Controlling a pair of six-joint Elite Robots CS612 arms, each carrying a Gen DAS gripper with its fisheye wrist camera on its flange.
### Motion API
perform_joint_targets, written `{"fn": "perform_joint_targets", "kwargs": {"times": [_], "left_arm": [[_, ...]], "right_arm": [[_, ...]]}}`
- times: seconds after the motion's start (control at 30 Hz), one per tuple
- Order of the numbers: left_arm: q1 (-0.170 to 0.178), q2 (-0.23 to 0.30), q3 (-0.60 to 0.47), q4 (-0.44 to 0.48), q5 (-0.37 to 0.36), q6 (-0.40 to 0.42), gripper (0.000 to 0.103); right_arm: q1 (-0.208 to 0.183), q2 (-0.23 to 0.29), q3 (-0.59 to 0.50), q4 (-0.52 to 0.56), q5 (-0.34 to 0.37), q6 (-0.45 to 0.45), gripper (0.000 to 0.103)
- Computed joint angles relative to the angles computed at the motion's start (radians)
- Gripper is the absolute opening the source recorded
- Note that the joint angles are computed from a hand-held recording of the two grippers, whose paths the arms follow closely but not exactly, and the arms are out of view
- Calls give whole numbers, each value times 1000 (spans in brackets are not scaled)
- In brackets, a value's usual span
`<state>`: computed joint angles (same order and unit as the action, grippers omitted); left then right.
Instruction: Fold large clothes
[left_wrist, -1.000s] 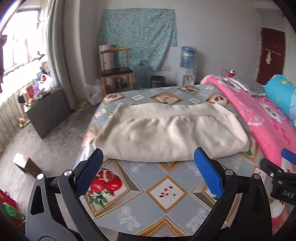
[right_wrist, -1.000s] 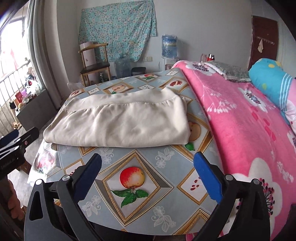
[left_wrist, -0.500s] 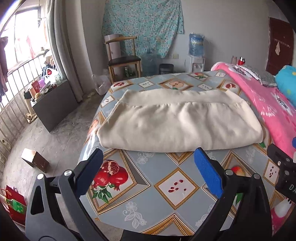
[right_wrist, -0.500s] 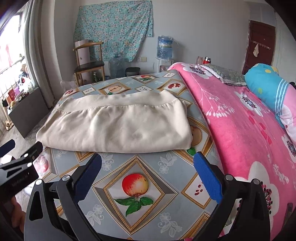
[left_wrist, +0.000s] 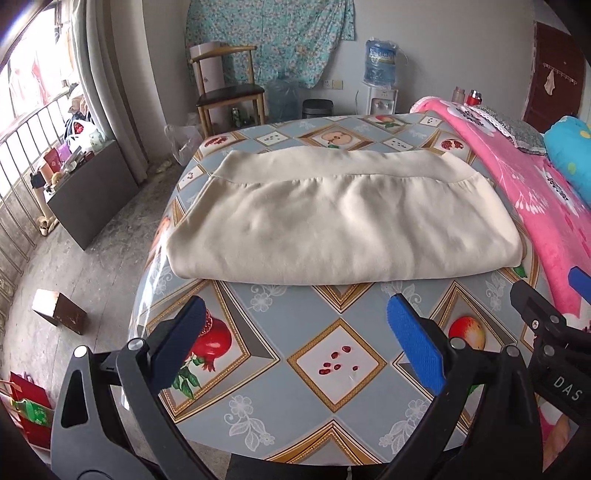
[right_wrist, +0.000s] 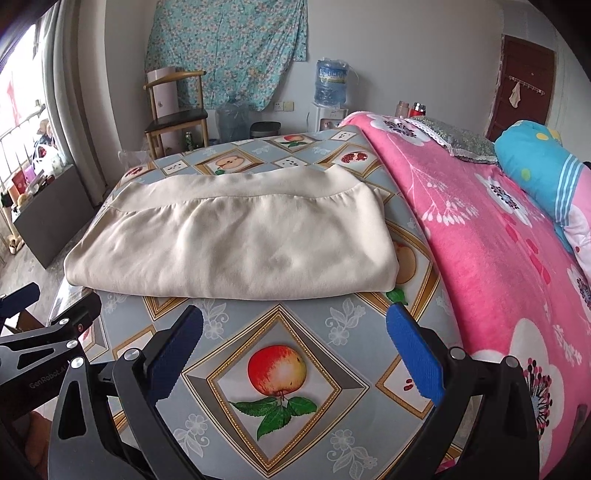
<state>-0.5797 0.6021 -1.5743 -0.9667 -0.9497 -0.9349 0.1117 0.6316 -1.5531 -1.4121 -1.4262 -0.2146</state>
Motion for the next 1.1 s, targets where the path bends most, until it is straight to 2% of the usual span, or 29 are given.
{"fn": "perform_joint_targets", "kwargs": {"times": [1.1], "left_arm": [[3,-5,12,5,-6,-1,95]], "right_arm": [[-1,-3,1,4,-9,-24,97]]}}
